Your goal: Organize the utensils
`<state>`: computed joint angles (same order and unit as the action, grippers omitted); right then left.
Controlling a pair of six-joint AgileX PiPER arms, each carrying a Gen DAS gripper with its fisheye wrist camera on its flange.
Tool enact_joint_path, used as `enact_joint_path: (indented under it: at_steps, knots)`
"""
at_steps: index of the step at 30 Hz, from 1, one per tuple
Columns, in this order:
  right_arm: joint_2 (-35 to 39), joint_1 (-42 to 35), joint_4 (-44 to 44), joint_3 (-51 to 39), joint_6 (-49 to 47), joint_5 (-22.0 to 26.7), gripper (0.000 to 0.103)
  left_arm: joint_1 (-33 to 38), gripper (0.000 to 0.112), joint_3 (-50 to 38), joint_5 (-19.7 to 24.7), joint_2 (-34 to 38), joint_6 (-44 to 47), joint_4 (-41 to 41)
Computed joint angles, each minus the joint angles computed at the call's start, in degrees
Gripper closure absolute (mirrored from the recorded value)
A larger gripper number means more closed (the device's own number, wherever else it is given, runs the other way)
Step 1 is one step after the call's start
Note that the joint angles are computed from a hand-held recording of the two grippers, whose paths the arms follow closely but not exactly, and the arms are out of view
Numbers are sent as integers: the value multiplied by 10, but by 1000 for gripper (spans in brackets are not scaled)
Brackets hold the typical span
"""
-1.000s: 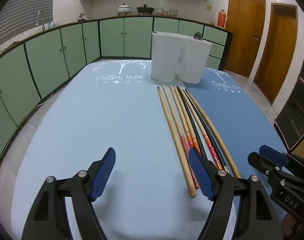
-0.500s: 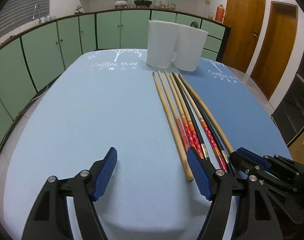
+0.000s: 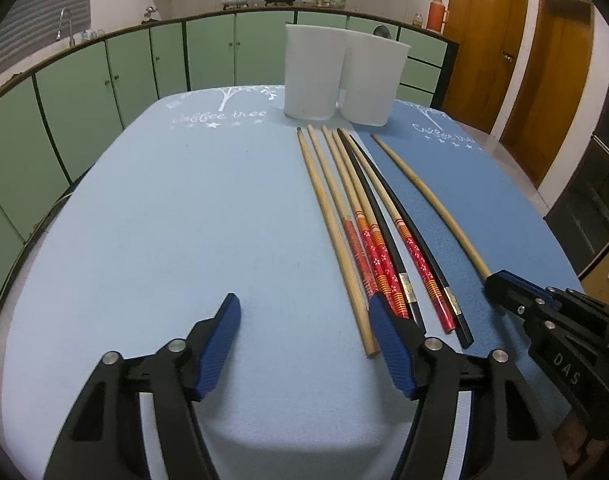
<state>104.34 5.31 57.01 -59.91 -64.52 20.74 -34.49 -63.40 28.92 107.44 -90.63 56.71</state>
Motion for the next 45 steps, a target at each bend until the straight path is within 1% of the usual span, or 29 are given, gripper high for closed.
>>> enact_joint_path:
  at_steps: [1,3,6,9,11,12,13,14,15,16,17,18,19,21,23,26,27,28,30,31,32,33,34,35,38,41,45]
  knots:
    - [0,-1,1,1,0,-2,97,0,55,-2,5,1,1,-2]
    - [0,-1,-2,1,4,-4,97,5,58,3,6,-4,-1,-5]
    - [0,1,-6,2,11,-7,97,9,59,8,5,-9,-5,-7]
    - [2,4,-13,0,16,-8,97,9,59,0,4,-4,12,-20]
    - [2,5,-16,1,18,-11,97,5,59,-9,8,3,25,-26]
    - [2,5,-17,0,19,-11,97,1,60,-17,18,8,34,-31]
    - [2,5,-18,0,20,-11,97,-2,66,-26,32,14,42,-36]
    - [2,5,-18,0,20,-11,97,-4,70,-31,39,17,45,-36]
    - [2,6,-17,0,19,-12,97,-4,76,-34,45,18,47,-38]
    - [2,5,-16,0,18,-11,97,-4,87,-36,47,19,47,-38]
    - [3,4,-16,0,19,-11,97,-3,92,-35,47,17,47,-39]
    - [2,5,-13,1,18,-13,97,-1,102,-33,45,15,45,-39]
    - [2,4,-13,1,19,-15,97,2,104,-30,41,13,40,-38]
    - [6,6,-12,-2,22,-22,97,7,105,-23,31,11,29,-28]
    - [13,9,-33,-16,46,-23,97,10,105,-28,34,14,29,-27]
    - [25,10,-41,-39,52,-15,97,26,105,-42,22,21,46,-49]
    - [28,9,-37,-46,46,-11,96,28,105,-43,20,21,46,-50]
    - [27,7,-26,-47,34,-6,93,31,105,-43,16,21,47,-53]
    - [19,2,14,-36,-13,-8,91,30,103,-35,9,15,42,-51]
    - [15,-1,25,-30,-28,-6,88,28,94,-27,6,10,33,-42]
    - [10,-7,36,-25,-40,1,85,26,88,-16,-2,2,21,-31]
    - [5,-13,44,-18,-50,9,84,21,79,-6,-2,-5,4,-15]
    - [0,-16,50,-12,-57,13,84,16,76,7,-3,-13,-16,5]
    - [-9,-23,67,0,-79,16,81,13,76,14,-5,-19,-22,11]
    - [-24,-31,89,24,-102,24,76,3,76,35,-9,-34,-47,30]
    - [-31,-28,104,37,-123,18,76,-6,76,44,-4,-38,-63,44]
    - [-31,-21,118,45,-136,8,76,-2,76,43,-2,-34,-64,38]
